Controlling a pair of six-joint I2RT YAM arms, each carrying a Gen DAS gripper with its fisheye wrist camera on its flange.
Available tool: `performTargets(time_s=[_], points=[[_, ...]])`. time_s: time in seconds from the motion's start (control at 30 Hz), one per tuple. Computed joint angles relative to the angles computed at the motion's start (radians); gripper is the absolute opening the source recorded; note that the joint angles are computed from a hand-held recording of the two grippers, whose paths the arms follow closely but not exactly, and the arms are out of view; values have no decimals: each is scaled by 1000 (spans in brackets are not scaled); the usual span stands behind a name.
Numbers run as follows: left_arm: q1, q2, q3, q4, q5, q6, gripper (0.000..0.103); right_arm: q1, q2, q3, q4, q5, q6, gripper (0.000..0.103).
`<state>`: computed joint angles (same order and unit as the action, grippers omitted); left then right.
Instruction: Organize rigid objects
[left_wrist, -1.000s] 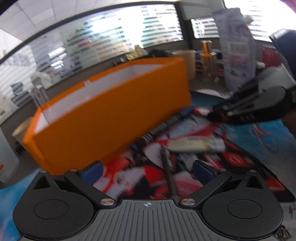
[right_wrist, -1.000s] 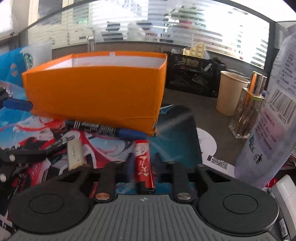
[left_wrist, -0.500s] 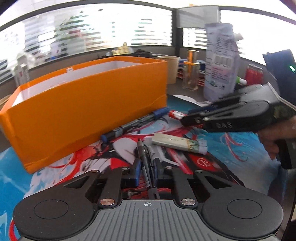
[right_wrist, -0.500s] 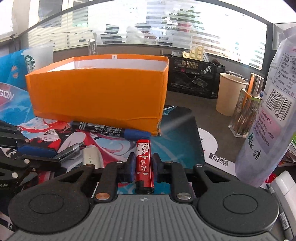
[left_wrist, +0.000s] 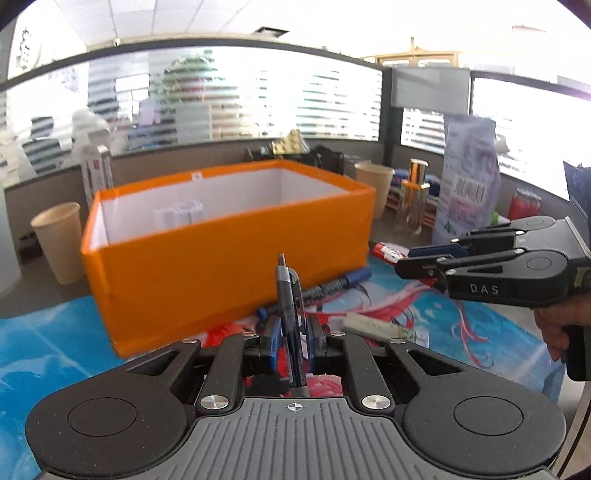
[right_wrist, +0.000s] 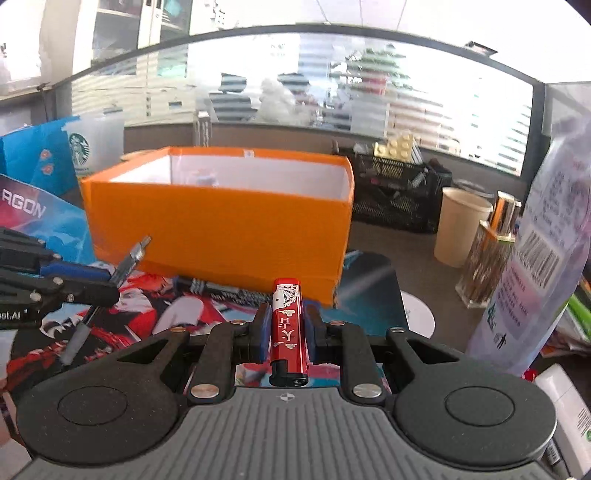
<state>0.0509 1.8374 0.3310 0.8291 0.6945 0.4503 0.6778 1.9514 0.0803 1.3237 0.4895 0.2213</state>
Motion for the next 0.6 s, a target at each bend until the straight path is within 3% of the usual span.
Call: performTargets(time_s=[0.4, 0.6], points=[[61, -131, -53, 21, 55, -28, 11, 67, -158, -1, -111, 60, -25, 17], [35, -48, 3, -69, 9, 13, 12, 78, -122, 6, -97, 68, -10, 17]])
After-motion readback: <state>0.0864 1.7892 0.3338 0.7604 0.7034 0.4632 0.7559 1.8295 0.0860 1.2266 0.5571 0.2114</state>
